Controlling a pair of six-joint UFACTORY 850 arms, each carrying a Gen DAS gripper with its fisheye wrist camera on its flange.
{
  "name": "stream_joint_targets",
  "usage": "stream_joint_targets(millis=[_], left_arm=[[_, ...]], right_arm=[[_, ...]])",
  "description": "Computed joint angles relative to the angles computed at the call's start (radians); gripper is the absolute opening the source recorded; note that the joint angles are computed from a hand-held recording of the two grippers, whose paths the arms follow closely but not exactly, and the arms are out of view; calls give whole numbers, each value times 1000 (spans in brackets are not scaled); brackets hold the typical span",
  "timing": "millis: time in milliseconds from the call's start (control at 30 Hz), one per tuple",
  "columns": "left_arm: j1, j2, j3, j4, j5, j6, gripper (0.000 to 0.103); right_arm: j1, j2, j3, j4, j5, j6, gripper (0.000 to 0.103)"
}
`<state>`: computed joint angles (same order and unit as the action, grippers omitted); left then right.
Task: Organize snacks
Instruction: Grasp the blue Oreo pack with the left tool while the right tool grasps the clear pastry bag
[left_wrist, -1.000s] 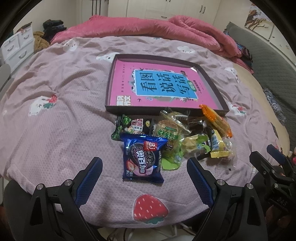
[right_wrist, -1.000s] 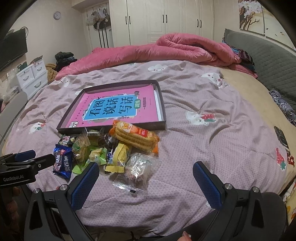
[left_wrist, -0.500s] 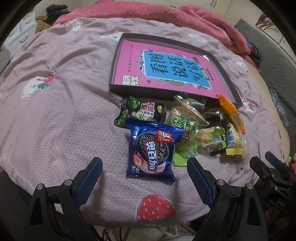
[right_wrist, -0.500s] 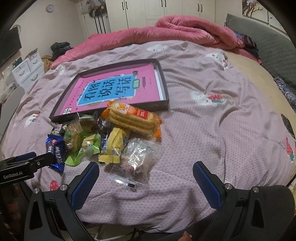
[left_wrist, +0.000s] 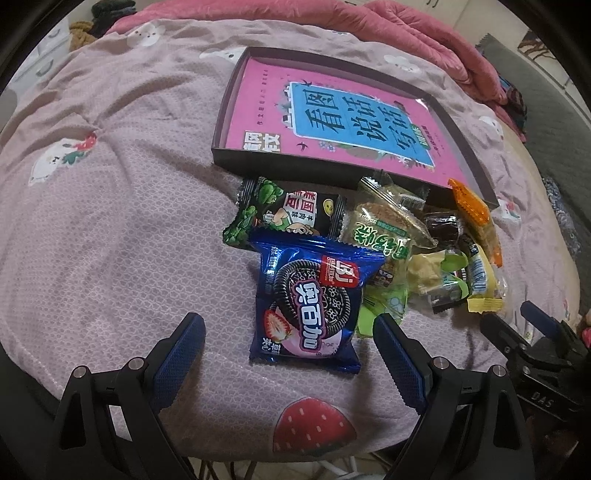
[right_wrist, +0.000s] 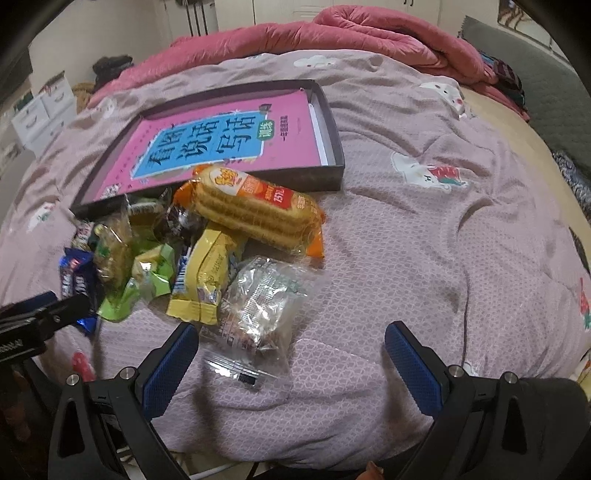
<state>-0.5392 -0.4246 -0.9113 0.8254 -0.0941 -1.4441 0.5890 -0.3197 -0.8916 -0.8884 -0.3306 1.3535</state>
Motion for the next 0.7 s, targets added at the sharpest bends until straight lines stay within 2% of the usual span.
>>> stream_joint_targets(millis=[133, 267, 300, 467, 533, 600, 700], left_arm=[[2, -4, -2, -55, 2, 60, 93], [1, -14, -12, -107, -1, 114, 93], [1, -16, -14, -112, 0, 120, 93], [5, -27, -26, -169, -1, 179, 93], [6, -30, -27, -136, 2, 145, 93], [7, -32, -27, -111, 5, 119, 93], [10, -32, -24, 38, 20, -29, 93]], right_arm=[[-2, 1, 2, -38, -19, 46, 94], [-7, 0, 0, -71, -22, 73, 81], [-11, -1, 0, -65, -12, 61, 75], [-44, -12, -7, 60, 51, -64, 67], [-55, -15, -7, 71, 76, -78, 62], [-67, -15, -5, 116, 116, -135, 48], [-74, -6, 6, 120, 150, -139, 42]])
